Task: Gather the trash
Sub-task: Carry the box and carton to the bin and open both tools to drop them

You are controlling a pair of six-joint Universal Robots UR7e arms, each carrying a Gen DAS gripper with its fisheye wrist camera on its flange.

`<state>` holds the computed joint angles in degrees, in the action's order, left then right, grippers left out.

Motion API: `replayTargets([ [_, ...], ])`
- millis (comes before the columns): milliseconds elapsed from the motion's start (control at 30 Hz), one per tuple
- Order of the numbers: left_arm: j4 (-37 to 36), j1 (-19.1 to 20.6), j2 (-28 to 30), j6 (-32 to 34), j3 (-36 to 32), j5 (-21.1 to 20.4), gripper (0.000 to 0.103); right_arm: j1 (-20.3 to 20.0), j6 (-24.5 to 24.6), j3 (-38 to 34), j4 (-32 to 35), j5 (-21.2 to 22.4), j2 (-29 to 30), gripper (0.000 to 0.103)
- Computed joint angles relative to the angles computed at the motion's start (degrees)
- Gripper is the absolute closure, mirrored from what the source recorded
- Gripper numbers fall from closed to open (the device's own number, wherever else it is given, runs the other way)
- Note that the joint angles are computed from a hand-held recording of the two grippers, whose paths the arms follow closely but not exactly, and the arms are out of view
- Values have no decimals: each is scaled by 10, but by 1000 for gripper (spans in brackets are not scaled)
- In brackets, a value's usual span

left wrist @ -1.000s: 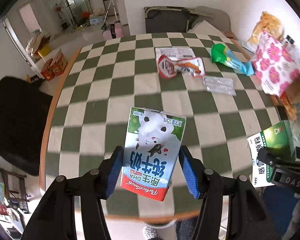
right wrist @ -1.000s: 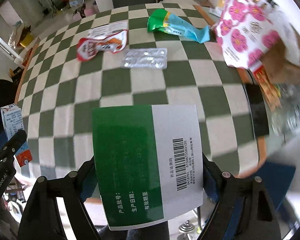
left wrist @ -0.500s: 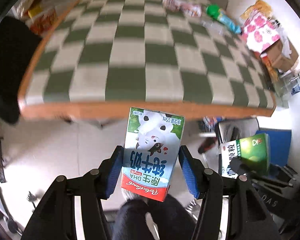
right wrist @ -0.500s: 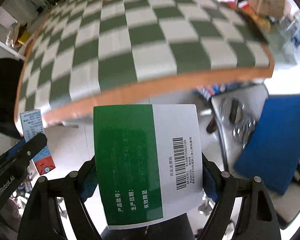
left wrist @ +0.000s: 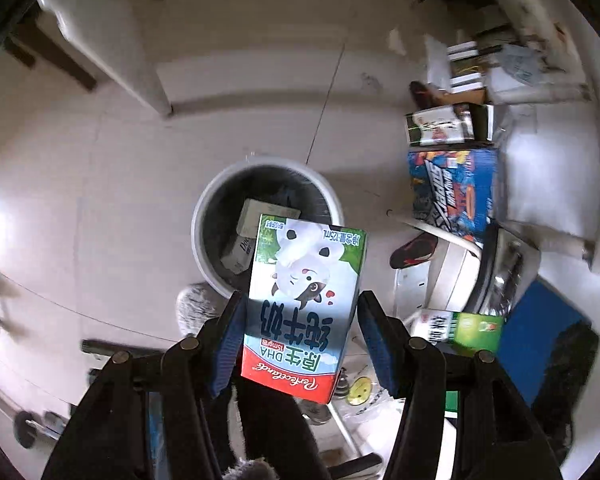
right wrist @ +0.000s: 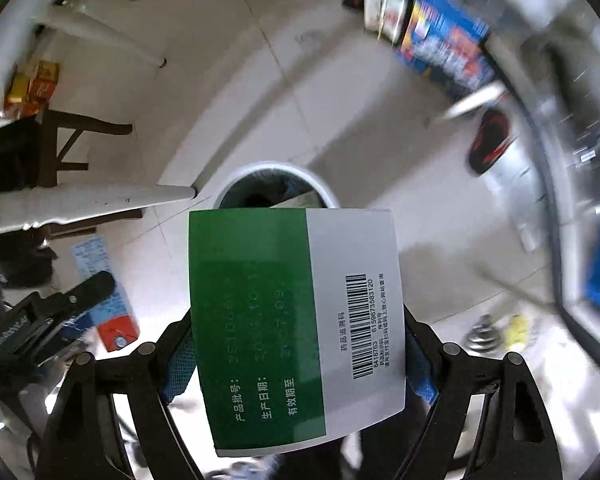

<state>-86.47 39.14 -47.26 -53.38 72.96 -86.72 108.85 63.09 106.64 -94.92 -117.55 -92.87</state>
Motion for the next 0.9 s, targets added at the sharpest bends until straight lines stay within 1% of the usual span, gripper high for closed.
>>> replayTargets([
  [33, -14, 9, 1, 6, 20, -1, 41, -23, -23, 31, -41, 13, -8, 14],
  [67, -22, 12, 0, 9, 30, 3, 24, -39, -42, 53, -73, 24, -13, 13],
  [100, -37, 17, -2, 13, 49, 13, 7, -69, -79, 89, -129, 46, -18, 13],
  [133, -50, 20, -5, 18, 66, 22, 2, -84, -101, 109, -162, 56, -18, 10],
  [167, -54, 21, -6, 22, 72, 27, 1, -98, -122, 127, -191, 61, -17, 3],
  [200, -52, 22, -7, 27, 81, 44, 1, -114, -152, 146, -223, 66, -11, 0],
  [233, -44, 20, -7, 32, 86, 64, 1, -120, -166, 154, -235, 64, -6, 0],
  [267, -39, 19, -10, 34, 89, 75, 1, -127, -185, 164, -248, 57, 1, 0],
  [300, -33, 15, -12, 37, 96, 98, 1, -128, -196, 168, -252, 49, 7, 0],
  [367, -17, 2, -15, 38, 105, 144, 1, -124, -204, 166, -240, 28, 20, 0],
  [467, 9, -10, -22, 37, 114, 183, 1, -110, -195, 156, -202, -6, 38, 0],
  [567, 32, -17, -27, 36, 109, 185, 1, -80, -171, 134, -139, -52, 56, 0],
  [633, 50, -23, -30, 34, 104, 186, 1, -68, -158, 121, -107, -75, 63, 0],
  [667, 53, -25, -26, 34, 101, 187, 1, -72, -163, 120, -100, -81, 58, 0],
  [700, 64, -29, -23, 34, 95, 190, 1, -65, -151, 110, -79, -87, 61, 0],
  [767, 80, -38, -26, 33, 87, 193, 1, -59, -145, 101, -59, -92, 55, 0],
  [900, 95, -52, -24, 33, 77, 191, 1, -32, -122, 73, -12, -101, 55, 0],
])
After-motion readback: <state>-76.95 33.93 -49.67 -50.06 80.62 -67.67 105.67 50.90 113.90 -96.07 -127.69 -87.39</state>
